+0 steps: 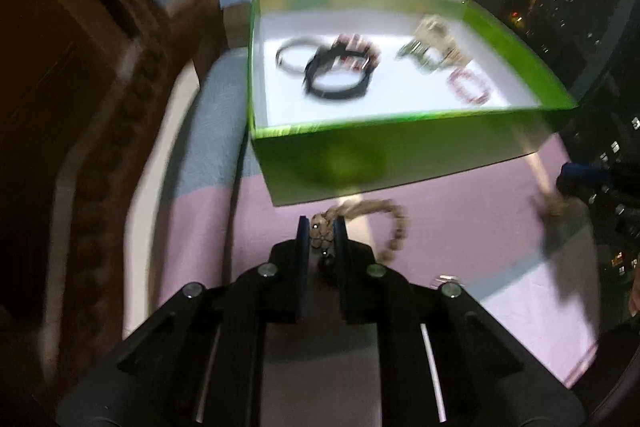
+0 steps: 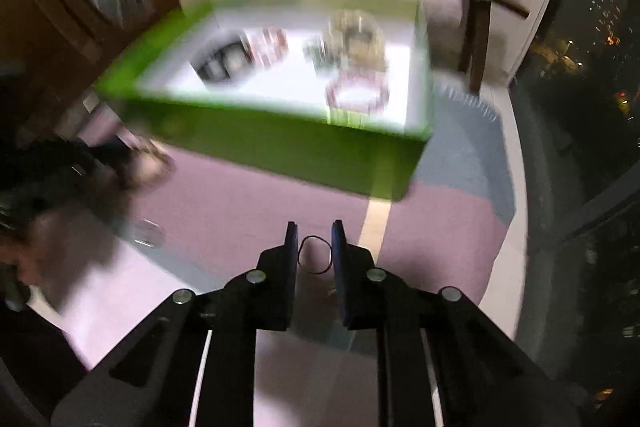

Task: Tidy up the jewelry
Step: 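Lift the brown bracelet and black ring and hold them above the sheet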

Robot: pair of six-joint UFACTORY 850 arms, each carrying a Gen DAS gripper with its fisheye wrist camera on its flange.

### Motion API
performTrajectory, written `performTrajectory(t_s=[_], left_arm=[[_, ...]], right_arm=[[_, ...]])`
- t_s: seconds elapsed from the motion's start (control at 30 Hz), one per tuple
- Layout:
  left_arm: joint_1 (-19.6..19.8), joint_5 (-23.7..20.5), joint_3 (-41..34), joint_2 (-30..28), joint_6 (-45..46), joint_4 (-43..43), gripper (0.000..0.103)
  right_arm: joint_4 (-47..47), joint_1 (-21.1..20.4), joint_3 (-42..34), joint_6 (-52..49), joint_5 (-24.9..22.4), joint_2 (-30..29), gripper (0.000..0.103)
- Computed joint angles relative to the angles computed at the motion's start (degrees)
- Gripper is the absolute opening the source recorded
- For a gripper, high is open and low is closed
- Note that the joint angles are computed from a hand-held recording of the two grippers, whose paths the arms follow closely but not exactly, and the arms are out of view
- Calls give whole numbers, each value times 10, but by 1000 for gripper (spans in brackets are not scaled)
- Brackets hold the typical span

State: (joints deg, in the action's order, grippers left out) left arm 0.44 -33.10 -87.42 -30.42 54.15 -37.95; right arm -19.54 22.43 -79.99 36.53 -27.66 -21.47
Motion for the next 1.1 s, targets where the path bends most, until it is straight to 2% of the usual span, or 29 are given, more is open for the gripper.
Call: performTrajectory(t_s=[0.1,0.2,0.27,0.37,0.47,0.57,0.67,0.7,0.83,1.1], left_arm=[[19,-16,50,67,96,-91,12],[40,-37,108,150,190,-190,12],[56,-64,142,201,227,-234,12],[87,-109,188,272,250,-274,12],[114,-148,232,335,259,-296,12],[137,-178,273,388,262,-294,12],[153,-179,312,432,274,-295,12],[161,-192,322,442,269,-289,12],[180,-219,343,466,271,-280,12],[188,-229,357,483,278,-283,12]], right_arm=[[-72,15,60,96,48,87,17],[-214,49,114,251,54,174,17],[-302,80,142,348,41,220,17],[-419,146,169,478,-18,268,17],[-477,203,193,563,-64,302,17],[-531,266,210,638,-126,312,17],[-564,303,222,680,-172,313,17],[-566,311,223,685,-183,313,17],[-567,328,226,693,-204,312,17],[-572,356,227,700,-238,317,17]])
